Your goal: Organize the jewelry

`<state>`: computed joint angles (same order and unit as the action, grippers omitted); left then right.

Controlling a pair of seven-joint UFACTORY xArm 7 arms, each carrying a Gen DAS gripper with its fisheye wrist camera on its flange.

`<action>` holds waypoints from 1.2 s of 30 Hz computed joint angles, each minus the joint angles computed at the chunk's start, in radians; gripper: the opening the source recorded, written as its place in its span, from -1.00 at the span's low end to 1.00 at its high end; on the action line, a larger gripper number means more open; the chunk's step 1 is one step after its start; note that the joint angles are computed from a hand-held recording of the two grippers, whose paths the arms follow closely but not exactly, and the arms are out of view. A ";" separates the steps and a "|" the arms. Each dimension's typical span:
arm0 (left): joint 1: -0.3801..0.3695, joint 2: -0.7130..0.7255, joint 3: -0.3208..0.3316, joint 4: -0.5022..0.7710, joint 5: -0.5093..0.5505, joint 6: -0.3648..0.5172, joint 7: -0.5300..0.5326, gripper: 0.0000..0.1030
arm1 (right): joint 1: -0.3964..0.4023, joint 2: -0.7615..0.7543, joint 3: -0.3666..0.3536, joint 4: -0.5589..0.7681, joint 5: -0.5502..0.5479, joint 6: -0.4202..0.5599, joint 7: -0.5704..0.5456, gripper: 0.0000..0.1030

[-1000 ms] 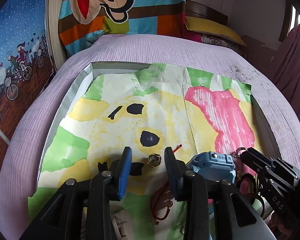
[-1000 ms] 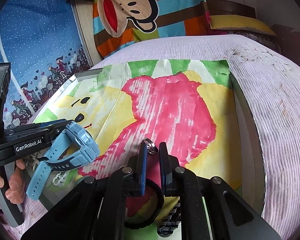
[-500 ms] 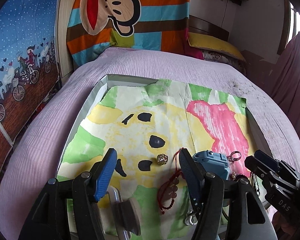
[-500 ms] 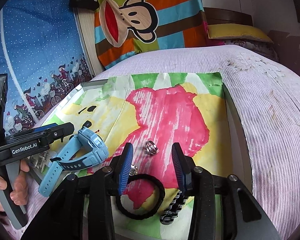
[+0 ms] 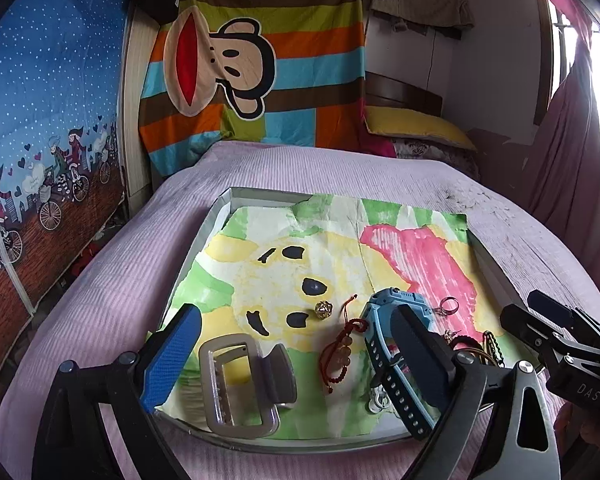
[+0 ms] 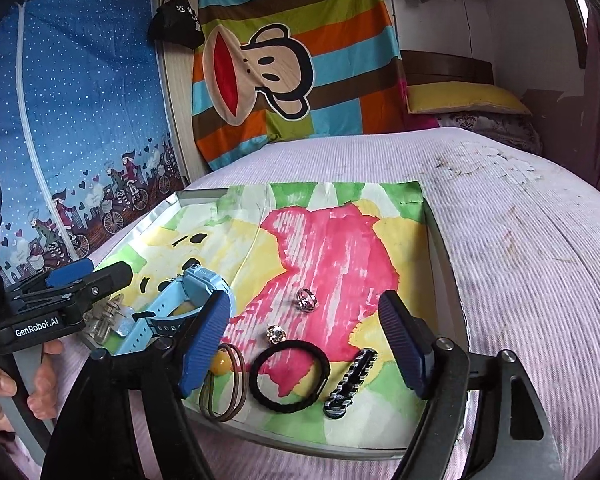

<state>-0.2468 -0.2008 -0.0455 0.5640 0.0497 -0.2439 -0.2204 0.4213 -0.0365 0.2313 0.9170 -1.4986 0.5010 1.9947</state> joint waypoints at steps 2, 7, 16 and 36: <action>-0.014 -0.022 0.019 -0.030 0.010 -0.030 -0.007 0.99 | 0.003 -0.025 0.005 -0.020 -0.009 0.008 0.018 0.55; -0.005 -0.080 0.020 -0.104 0.025 -0.096 -0.022 1.00 | 0.007 -0.077 0.028 -0.065 -0.029 0.020 0.059 0.79; 0.083 -0.172 -0.089 -0.212 -0.048 -0.170 0.047 1.00 | 0.037 -0.146 0.087 -0.121 -0.058 0.107 0.130 0.97; 0.069 -0.457 -0.073 -0.454 -0.056 -0.166 0.044 1.00 | 0.147 -0.258 0.227 -0.222 0.061 0.330 0.169 0.97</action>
<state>-0.1777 -0.6580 -0.1182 0.1096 -0.0058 -0.4097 -0.1763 0.5683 -0.2947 0.4579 0.6951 -1.4378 0.8313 2.1636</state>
